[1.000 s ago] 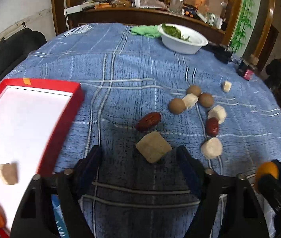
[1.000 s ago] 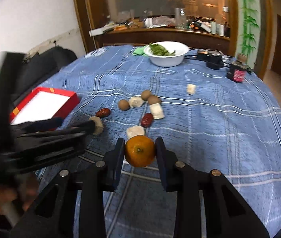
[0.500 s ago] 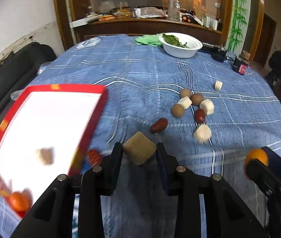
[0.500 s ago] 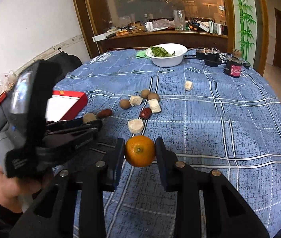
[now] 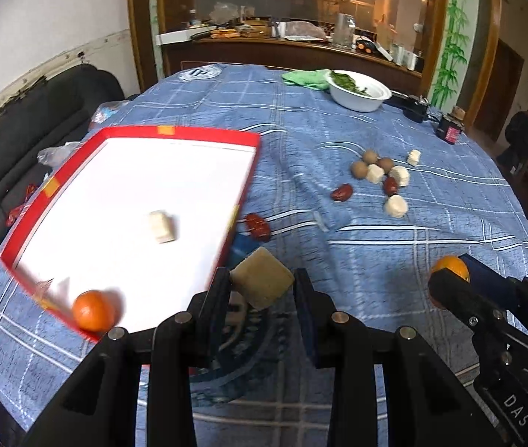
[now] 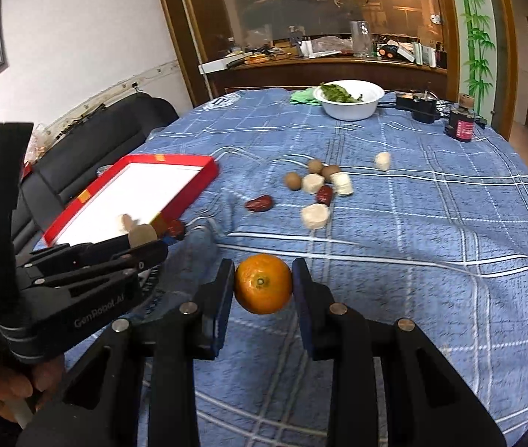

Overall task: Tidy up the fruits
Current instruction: 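Carry the tan cube with the left tool over the tray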

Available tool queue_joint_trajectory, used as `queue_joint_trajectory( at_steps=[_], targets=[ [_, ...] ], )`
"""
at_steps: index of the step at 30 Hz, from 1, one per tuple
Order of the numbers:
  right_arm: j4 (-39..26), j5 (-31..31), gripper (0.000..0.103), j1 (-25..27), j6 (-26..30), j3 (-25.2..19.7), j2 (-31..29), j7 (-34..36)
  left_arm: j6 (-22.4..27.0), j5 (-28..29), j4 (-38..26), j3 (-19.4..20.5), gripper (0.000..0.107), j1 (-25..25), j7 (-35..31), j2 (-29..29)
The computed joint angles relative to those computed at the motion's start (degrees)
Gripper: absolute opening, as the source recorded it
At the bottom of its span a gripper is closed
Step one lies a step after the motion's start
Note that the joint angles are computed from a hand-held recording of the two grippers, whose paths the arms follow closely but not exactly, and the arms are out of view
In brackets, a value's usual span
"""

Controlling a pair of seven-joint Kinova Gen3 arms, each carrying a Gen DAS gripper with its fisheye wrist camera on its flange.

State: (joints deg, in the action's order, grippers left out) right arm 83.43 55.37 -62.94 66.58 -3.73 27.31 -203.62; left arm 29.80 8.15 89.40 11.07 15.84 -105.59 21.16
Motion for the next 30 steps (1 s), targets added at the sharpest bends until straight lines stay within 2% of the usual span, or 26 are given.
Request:
queue_joint_trajectory(
  at_steps=[8,17,27,30],
  targets=[
    [-6.2,-0.5,0.033,-0.6,-1.4,0.9,3.0,5.6,0.4,2.2,-0.7,-0.9,0.034,-4.5,-1.1,0.5],
    [-14.5,-2.4,0.033,-0.3,-5.7,3.4,7.1,14.3,0.7,1.9,-3.8,-2.9,0.034,-7.2,2.2,2.3],
    [-22.5,-7.2,0.034,1.0,-11.1,7.4,11.7,23.0,2.5,-0.7,-7.2,-4.7,0.034,-7.9,5.5,5.2],
    [-23.8,-9.9,0.034,2.7,-14.9,7.8,12.9,24.9,3.0,-2.4,-9.0,-5.9,0.034,-7.1,7.3,6.1]
  ],
)
